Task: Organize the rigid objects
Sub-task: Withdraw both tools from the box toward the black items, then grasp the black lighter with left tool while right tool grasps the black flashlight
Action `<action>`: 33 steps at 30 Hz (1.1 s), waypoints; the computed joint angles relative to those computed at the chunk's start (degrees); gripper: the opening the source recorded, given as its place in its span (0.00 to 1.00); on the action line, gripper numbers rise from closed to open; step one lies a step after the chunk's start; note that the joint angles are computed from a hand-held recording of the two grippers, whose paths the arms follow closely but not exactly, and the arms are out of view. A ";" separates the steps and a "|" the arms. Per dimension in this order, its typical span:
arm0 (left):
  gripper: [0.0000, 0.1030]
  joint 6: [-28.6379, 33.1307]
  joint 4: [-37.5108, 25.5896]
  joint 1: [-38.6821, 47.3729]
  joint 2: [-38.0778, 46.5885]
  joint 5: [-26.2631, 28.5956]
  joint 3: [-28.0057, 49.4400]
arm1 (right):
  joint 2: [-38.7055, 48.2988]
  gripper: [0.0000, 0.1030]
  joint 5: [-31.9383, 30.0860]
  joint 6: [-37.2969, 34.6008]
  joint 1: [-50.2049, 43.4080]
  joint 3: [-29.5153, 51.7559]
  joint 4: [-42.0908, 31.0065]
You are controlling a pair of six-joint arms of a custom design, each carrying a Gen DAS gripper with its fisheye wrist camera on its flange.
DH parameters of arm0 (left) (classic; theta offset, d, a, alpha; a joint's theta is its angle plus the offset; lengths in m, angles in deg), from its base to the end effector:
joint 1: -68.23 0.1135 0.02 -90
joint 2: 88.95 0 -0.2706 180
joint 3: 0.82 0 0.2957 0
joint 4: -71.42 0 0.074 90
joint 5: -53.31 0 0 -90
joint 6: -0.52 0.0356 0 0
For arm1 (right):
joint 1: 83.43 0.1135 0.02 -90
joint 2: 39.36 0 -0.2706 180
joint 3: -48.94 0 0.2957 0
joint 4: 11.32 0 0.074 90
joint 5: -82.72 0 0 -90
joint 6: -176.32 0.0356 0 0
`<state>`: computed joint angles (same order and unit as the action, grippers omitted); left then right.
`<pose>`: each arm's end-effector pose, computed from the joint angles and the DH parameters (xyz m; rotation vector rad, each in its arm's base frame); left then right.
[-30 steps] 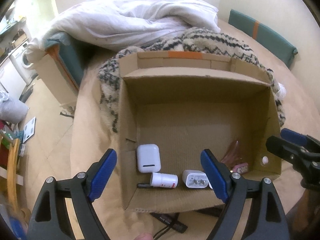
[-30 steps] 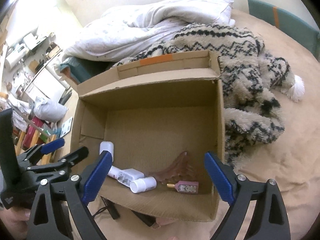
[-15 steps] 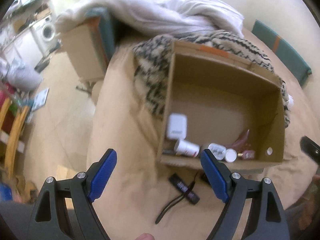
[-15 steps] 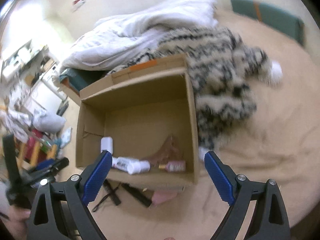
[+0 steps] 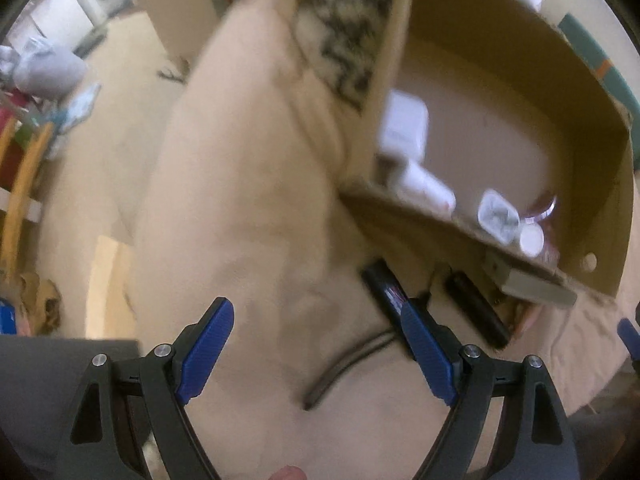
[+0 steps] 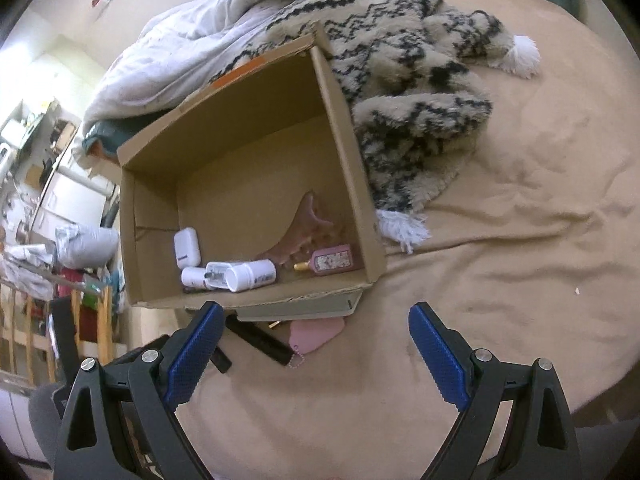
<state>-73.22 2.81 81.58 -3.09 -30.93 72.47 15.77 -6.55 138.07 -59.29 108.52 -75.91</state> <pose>0.2984 0.0671 0.2109 0.0868 2.9648 -0.0858 0.1961 0.0874 0.2634 0.6465 2.6121 0.4277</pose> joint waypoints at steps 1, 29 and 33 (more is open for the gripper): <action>0.82 -0.66 -0.22 -0.63 0.76 0.01 -0.25 | 0.68 0.96 0.23 -0.25 0.41 0.24 -0.05; 0.17 13.69 -7.15 -0.79 2.53 -3.69 0.92 | 12.26 0.93 -13.24 -6.56 3.51 0.88 8.05; 0.17 18.88 -11.21 2.25 2.23 -3.36 5.39 | 17.19 0.61 -17.25 -10.85 5.05 3.39 10.36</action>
